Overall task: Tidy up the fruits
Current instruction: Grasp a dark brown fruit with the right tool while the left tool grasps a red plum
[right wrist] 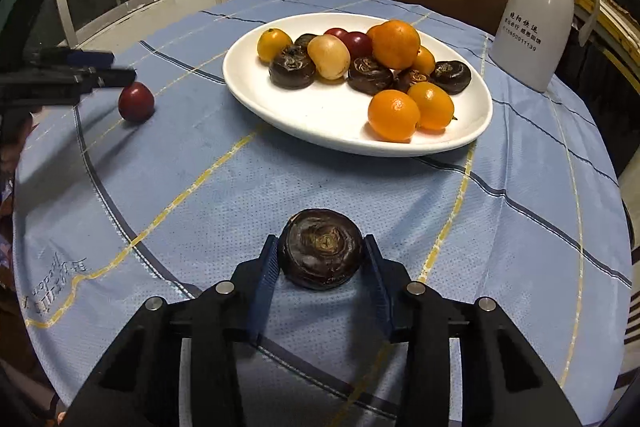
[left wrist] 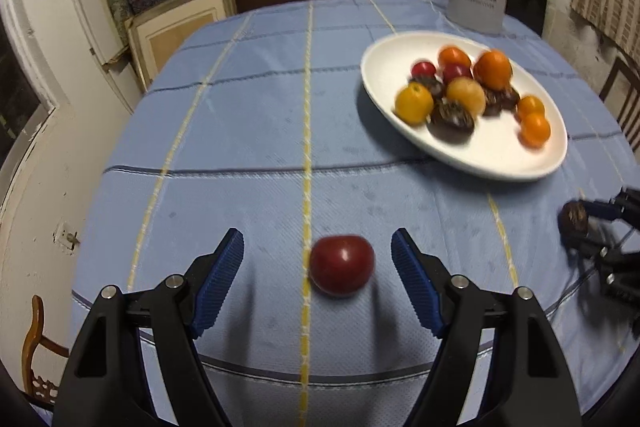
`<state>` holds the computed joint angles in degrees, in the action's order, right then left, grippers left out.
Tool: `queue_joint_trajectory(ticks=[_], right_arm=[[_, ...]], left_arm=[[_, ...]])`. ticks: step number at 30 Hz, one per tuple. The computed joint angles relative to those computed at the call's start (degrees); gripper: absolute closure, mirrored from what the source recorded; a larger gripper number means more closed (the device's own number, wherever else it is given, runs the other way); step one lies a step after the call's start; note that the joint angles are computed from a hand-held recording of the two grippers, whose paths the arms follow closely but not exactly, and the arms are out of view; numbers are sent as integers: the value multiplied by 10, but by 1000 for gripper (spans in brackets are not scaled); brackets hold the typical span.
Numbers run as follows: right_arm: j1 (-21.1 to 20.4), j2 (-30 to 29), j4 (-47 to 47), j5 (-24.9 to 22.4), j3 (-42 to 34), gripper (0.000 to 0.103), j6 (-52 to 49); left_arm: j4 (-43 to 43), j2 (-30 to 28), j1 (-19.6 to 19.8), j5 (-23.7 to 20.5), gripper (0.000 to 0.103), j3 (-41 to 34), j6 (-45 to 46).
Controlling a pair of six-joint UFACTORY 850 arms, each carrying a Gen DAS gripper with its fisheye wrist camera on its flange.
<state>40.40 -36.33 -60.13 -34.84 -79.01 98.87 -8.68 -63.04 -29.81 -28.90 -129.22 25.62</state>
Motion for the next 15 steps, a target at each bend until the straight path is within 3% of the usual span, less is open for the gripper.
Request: queue_joint_trajectory(ticks=[7,15], right_arm=[[12,21,-35,-14,22,61,34],[7,31,-60,3,40,61,78]], left_arm=[[2,-23,-4,-19,29,-23,2],[25,-39,-6,-33,29,-46,-20]])
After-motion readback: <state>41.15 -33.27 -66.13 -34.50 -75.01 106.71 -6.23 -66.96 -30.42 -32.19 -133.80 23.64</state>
